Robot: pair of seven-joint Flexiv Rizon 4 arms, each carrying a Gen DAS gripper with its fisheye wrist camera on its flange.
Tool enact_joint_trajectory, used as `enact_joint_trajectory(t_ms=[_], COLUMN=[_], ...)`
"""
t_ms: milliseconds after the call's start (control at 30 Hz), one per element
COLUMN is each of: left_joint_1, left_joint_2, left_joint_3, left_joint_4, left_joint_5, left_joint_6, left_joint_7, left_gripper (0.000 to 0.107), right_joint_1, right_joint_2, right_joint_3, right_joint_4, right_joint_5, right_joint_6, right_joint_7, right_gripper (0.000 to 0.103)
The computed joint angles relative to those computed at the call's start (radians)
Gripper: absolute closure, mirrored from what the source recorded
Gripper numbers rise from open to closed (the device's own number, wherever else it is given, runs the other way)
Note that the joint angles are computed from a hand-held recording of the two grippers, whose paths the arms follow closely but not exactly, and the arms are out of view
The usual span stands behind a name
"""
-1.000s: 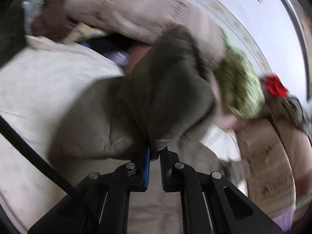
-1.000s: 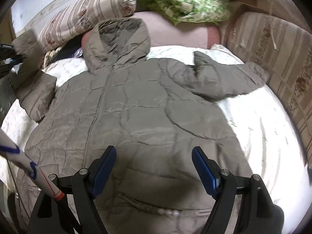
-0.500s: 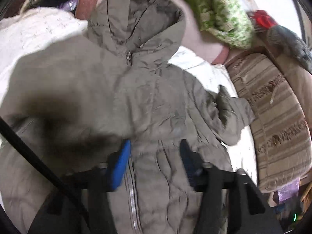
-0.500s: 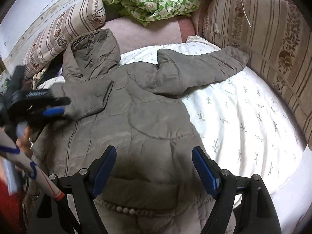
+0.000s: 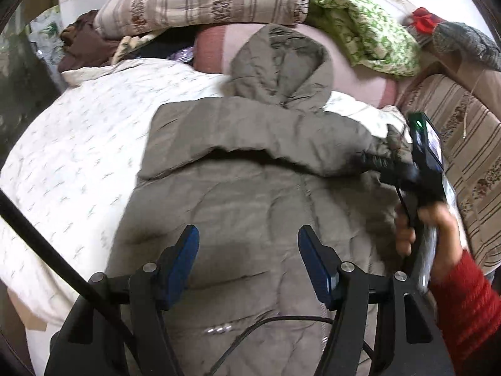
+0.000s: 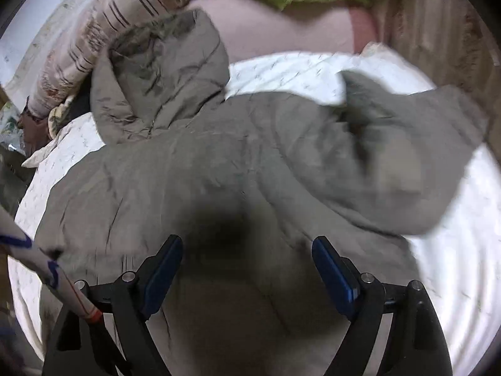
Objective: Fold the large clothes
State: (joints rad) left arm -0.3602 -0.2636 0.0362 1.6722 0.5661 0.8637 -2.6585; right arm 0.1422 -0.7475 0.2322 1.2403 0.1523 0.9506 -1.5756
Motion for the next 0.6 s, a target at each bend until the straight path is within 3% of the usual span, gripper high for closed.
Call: enact_joint_trajectory(t_ms=[33,67,100,167,200,367,500,600], left_joint_1=[-0.004,-0.009,-0.009,-0.001,0.0,-0.015,-0.024,-0.039], left_joint_2=[0.004,0.01,0.015,0.014,0.014,0.012,-0.014,-0.026], left_joint_3=[0.005,0.009,0.009,0.003,0.0,-0.011,-0.023,-0.028], left_joint_4=[0.002,0.005,0.006,0.009,0.007,-0.016,-0.048,-0.07], left_joint_5=[0.011,0.024,0.029,0.022,0.02,0.06,0.05,0.036], left_joint_6=[-0.012,-0.03,-0.046,-0.05,-0.053,-0.08,-0.103,-0.129], left_joint_7=[-0.009,-0.022,-0.029,-0.033,-0.035,-0.052,-0.029,-0.008], left_gripper=[0.042,0.042,0.042,0.042,0.042,0.042,0.042,0.042], right_joint_1=[-0.004,-0.003,-0.001,0.018,0.012,0.011,-0.017,-0.032], right_joint_2=[-0.029,-0.044,-0.059,-0.068,-0.068,-0.02,-0.041,-0.06], right_joint_3=[0.019,0.025,0.03,0.012,0.021,-0.037,-0.041,-0.025], right_joint_4=[-0.053,-0.08,-0.11,-0.14,-0.152,-0.09,-0.095,-0.093], right_joint_5=[0.014,0.023,0.032,0.022,0.03,0.012,0.003,0.015], right_joint_6=[-0.049,-0.076,-0.109,-0.151,-0.163,-0.068,-0.096,-0.094], right_joint_7=[0.007,0.011,0.018,0.037,0.019,0.029,0.057,0.04], right_gripper=[0.015,0.023,0.049,0.074,0.078,0.082,0.082,0.076])
